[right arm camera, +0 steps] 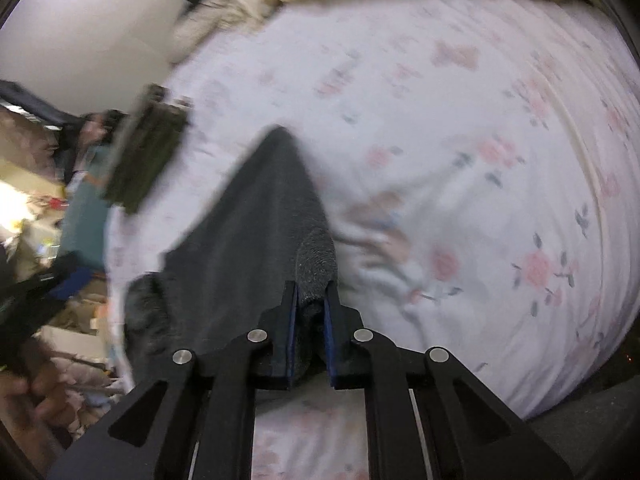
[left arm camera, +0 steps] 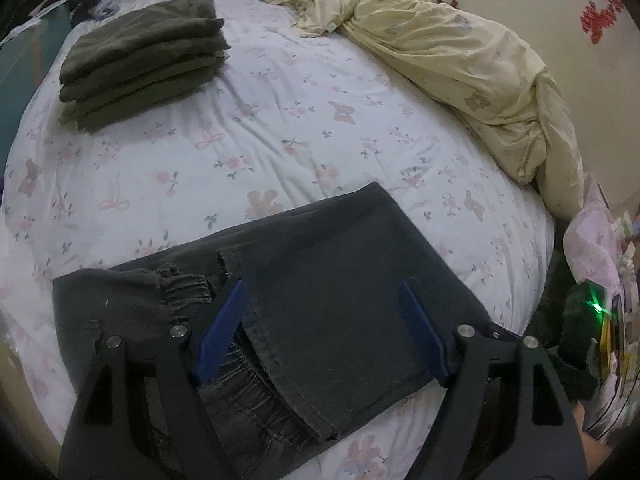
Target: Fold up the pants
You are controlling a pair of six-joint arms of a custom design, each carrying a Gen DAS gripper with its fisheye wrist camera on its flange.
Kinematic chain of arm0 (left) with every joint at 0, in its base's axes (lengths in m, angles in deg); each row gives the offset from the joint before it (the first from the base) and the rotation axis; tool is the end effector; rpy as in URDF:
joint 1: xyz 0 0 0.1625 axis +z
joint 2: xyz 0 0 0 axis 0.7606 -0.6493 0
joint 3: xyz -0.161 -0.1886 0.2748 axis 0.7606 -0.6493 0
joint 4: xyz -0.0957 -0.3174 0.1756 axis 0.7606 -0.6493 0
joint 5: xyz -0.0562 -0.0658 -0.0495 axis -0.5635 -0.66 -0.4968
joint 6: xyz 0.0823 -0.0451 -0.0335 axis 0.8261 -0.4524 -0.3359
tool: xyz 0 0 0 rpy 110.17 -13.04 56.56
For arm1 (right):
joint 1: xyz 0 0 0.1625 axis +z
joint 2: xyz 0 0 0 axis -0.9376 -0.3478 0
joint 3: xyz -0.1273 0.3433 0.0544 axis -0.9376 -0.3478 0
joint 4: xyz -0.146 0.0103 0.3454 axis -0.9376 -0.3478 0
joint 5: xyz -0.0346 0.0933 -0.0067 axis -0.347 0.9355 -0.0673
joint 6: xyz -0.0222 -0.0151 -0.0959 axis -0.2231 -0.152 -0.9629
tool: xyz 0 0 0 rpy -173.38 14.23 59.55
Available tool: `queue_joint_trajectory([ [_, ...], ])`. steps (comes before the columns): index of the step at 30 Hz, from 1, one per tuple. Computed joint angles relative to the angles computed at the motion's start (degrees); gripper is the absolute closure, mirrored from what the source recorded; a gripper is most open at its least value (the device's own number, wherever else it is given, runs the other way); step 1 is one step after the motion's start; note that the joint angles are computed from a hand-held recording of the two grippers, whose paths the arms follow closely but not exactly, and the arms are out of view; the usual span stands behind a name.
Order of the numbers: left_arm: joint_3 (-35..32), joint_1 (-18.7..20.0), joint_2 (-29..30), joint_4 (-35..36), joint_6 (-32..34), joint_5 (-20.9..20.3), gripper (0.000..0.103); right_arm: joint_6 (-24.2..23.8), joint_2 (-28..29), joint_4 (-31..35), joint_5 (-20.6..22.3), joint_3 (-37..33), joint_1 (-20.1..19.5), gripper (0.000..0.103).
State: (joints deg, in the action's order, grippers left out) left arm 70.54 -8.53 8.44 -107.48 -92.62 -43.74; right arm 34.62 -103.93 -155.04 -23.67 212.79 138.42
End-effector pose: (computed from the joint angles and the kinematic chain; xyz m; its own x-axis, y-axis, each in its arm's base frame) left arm -0.3498 -0.5330 0.0400 -0.8222 0.4230 -0.3809 0.4973 0.8594 -0.1191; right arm -0.0005 -0.3286 0.3303 -0.9035 0.3981 0.1587 0.2011 0.7208 -0.6633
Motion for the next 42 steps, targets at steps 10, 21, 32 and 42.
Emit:
queue_joint_trajectory([
  [10, -10.49, 0.89, 5.79, 6.08, -4.24, -1.63, 0.028, -9.31, -3.10, 0.44, 16.41, 1.58, 3.82, 0.093],
  [21, -37.26, 2.08, 22.39, 23.78, -2.84, -6.00, 0.034, -15.12, 1.03, 2.24, 18.33, 0.42, 8.35, 0.093],
  [32, -27.05, 0.40, 12.87, 22.41, 4.67, 0.82, 0.094, -17.18, 3.64, 3.72, 19.79, -0.32, 12.84, 0.094],
  [42, -4.83, 3.77, -8.83, 14.92, 1.21, 4.32, 0.094, -12.95, 22.11, -1.86, 8.02, -5.10, 32.84, 0.094],
])
